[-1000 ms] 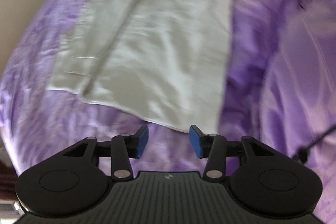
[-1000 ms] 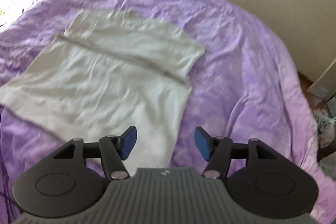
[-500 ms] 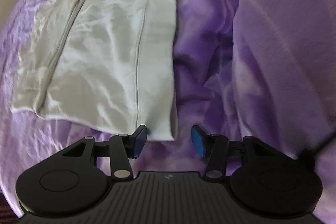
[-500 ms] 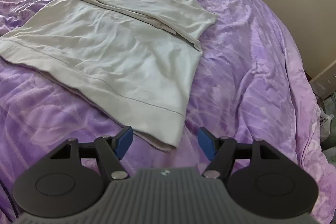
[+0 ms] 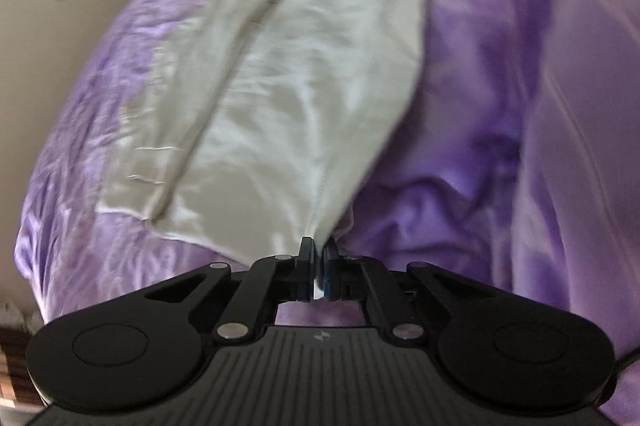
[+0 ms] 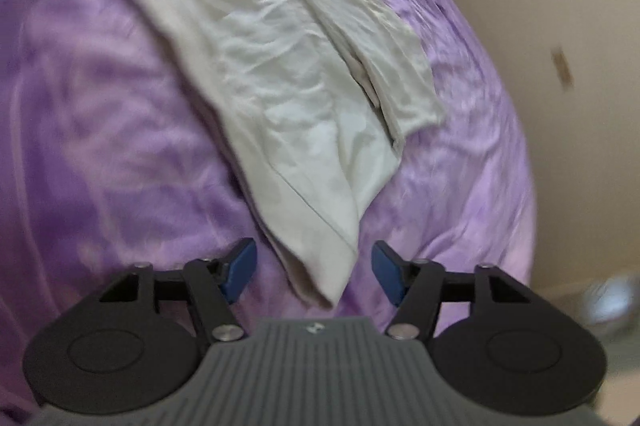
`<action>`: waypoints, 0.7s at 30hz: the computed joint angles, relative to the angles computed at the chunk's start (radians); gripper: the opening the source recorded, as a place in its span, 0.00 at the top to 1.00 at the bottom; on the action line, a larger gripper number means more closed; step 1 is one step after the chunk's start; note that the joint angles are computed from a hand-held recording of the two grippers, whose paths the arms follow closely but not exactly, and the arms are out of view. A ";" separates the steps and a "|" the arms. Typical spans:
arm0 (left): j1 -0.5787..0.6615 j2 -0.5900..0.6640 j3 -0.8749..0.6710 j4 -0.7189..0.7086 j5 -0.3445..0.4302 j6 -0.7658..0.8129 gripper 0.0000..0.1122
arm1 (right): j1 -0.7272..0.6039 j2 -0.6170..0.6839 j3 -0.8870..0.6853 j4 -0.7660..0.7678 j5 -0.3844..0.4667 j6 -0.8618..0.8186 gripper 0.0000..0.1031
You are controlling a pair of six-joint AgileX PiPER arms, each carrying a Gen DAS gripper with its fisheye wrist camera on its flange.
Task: Fold small clothes
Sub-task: 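Grasp the sweatshirt edge with the left gripper while the right gripper grasps beside it, then lift the held sweatshirt edge with both grippers and fold it over the body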
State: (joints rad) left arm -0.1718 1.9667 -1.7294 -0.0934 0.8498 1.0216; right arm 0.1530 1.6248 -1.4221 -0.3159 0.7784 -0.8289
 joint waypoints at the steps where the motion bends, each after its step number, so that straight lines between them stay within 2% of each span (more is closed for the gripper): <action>1: 0.003 -0.005 -0.011 -0.005 0.002 -0.021 0.97 | 0.011 -0.007 0.029 -0.024 -0.026 -0.030 0.52; 5: 0.009 0.018 -0.101 -0.018 0.024 -0.104 0.97 | 0.021 -0.014 0.101 -0.096 -0.117 -0.112 0.57; 7: 0.009 0.028 -0.131 -0.021 0.029 -0.130 0.97 | 0.011 -0.001 0.098 -0.109 -0.132 -0.136 0.74; 8: 0.008 0.029 -0.133 -0.024 0.023 -0.135 0.97 | 0.010 0.007 0.092 -0.123 -0.126 -0.139 0.78; 10: 0.005 0.024 -0.130 -0.022 0.008 -0.148 0.97 | 0.014 0.010 0.117 -0.183 -0.139 -0.147 0.97; 12: 0.002 0.019 -0.126 -0.011 -0.005 -0.176 0.97 | 0.006 0.001 0.151 -0.193 -0.175 -0.197 1.00; 17: 0.017 0.012 -0.144 -0.011 -0.012 -0.240 0.97 | -0.003 -0.027 0.158 -0.185 -0.238 -0.203 1.00; 21: 0.024 0.025 -0.215 -0.007 -0.011 -0.305 0.98 | -0.014 0.005 0.017 -0.137 -0.218 -0.165 1.00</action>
